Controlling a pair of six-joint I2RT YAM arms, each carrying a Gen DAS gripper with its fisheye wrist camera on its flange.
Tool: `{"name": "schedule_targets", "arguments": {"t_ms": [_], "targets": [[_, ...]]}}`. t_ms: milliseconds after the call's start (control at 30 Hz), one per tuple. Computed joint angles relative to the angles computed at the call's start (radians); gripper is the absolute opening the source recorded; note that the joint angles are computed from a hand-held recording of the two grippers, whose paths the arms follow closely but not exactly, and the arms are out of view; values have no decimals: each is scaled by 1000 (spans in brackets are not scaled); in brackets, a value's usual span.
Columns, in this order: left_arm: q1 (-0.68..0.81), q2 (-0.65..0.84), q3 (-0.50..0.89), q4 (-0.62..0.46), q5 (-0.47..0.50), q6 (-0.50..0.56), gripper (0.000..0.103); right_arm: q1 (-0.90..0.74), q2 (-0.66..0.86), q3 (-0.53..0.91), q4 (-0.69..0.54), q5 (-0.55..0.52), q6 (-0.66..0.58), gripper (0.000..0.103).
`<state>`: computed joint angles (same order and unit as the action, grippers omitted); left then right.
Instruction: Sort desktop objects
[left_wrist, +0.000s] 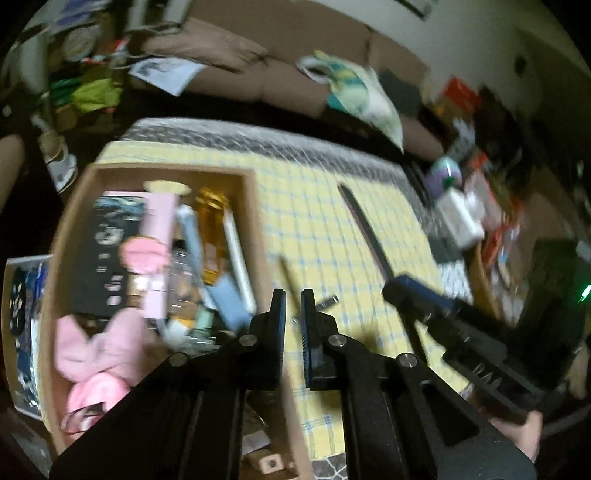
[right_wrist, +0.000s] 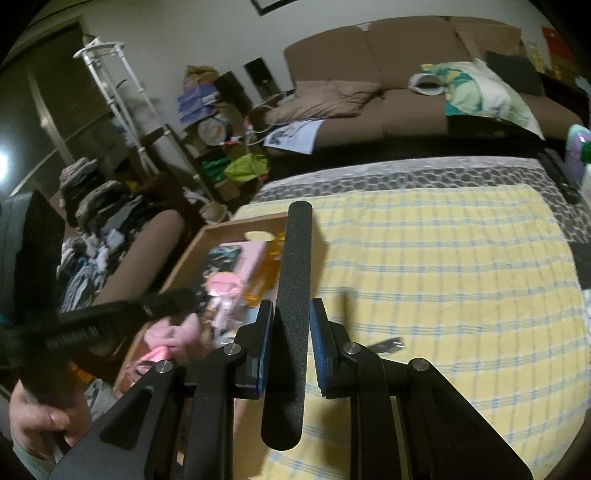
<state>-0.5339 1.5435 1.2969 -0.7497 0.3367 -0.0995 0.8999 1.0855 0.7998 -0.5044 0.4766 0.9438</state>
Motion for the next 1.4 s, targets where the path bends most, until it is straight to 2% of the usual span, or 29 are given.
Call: {"name": "schedule_targets", "arguments": {"t_ms": [33, 100, 267, 433, 500, 567, 667, 833, 933, 1067, 1233, 1333, 1400], "targets": [[-39, 21, 8, 3, -19, 1, 14, -5, -26, -12, -23, 2, 3, 19], [-118, 65, 27, 10, -72, -5, 26, -14, -95, -45, -79, 15, 13, 19], [-281, 253, 151, -19, -215, 4, 38, -68, -258, -125, -170, -4, 23, 19], [-370, 449, 309, -107, -326, 81, 54, -163, -427, -211, -261, -61, 7, 19], [-390, 509, 365, -147, -351, 117, 73, -213, -484, -237, -288, -99, -18, 19], [-397, 563, 418, -185, -356, 139, 80, -241, -518, -253, -301, -117, -31, 19], [-393, 629, 481, -222, -361, 154, 81, -299, -572, -287, -308, -167, -54, 19], [-392, 692, 534, -254, -361, 154, 81, -389, -608, -329, -310, -247, -96, 19], [-404, 705, 527, -239, -370, 165, 79, -404, -622, -342, -325, -258, -98, 19], [-425, 706, 496, -213, -398, 205, 53, -413, -639, -346, -343, -262, -100, 19], [-445, 682, 458, -192, -407, 238, 42, -394, -625, -342, -342, -254, -92, 19], [-473, 676, 458, -202, -438, 246, 25, -392, -610, -343, -327, -259, -94, 19], [-481, 672, 456, -209, -444, 235, 22, -373, -597, -339, -319, -251, -86, 19]]}}
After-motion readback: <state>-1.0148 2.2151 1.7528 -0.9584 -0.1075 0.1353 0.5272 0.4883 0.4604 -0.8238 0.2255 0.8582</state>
